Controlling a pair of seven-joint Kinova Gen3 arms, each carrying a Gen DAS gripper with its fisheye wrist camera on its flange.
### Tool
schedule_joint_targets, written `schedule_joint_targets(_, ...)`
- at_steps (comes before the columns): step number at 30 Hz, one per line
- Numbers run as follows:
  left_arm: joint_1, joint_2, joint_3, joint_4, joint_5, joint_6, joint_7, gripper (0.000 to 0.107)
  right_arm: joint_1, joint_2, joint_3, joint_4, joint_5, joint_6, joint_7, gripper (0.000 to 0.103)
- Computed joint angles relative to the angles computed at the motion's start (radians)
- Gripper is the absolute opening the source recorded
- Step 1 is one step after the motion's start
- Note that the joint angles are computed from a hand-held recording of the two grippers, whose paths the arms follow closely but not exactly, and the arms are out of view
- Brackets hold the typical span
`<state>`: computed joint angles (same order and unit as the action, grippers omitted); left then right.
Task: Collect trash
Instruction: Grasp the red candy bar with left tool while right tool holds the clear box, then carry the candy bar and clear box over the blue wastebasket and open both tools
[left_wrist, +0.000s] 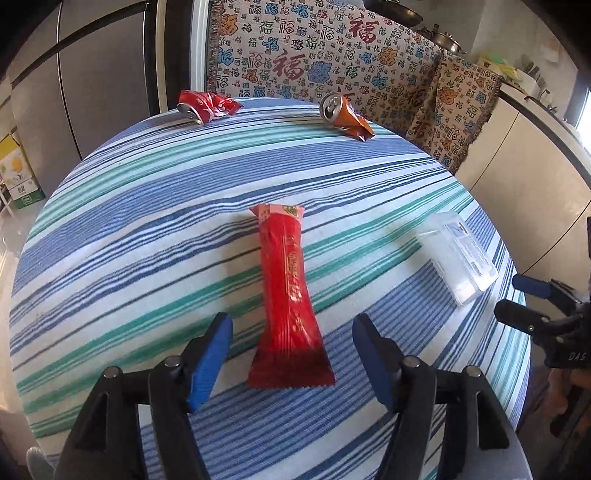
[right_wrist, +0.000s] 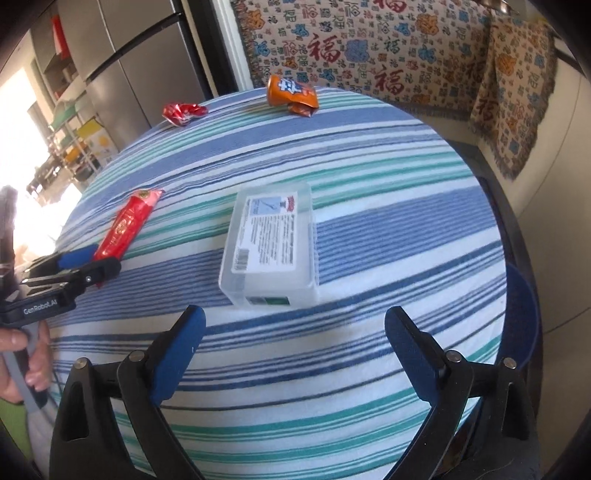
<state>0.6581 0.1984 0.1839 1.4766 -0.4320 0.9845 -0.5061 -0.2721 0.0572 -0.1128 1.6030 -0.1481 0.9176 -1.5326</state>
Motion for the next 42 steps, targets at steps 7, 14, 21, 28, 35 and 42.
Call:
schedule_joint_targets(7, -0.025, 0.067, -0.010, -0.109, 0.053, 0.086, -0.119, 0.069, -0.085, 0.162, -0.013, -0.237, 0.129, 0.174, -0.080, 0.098)
schedule_joint_targets(14, -0.002, 0.084, -0.036, -0.152, 0.047, 0.132, -0.150, 0.018, -0.098, 0.249, -0.002, -0.358, 0.122, 0.271, -0.090, 0.062)
schedule_joint_targets(21, 0.055, 0.026, -0.026, -0.106, -0.034, 0.096, -0.036, 0.015, -0.036, 0.141, -0.011, -0.254, 0.015, 0.188, -0.040, 0.061)
schedule_joint_targets(28, 0.105, 0.036, 0.004, -0.158, -0.096, 0.093, 0.017, 0.014, 0.009, 0.065, 0.000, -0.195, -0.054, 0.169, 0.021, 0.061)
schedule_joint_targets(35, 0.175, 0.105, -0.009, -0.277, -0.134, 0.123, 0.002, 0.014, 0.054, 0.018, 0.023, -0.170, -0.092, 0.165, 0.064, 0.061)
schedule_joint_targets(42, 0.230, 0.172, -0.050, -0.385, -0.136, 0.162, -0.036, 0.014, 0.100, -0.009, 0.049, -0.152, -0.125, 0.169, 0.111, 0.061)
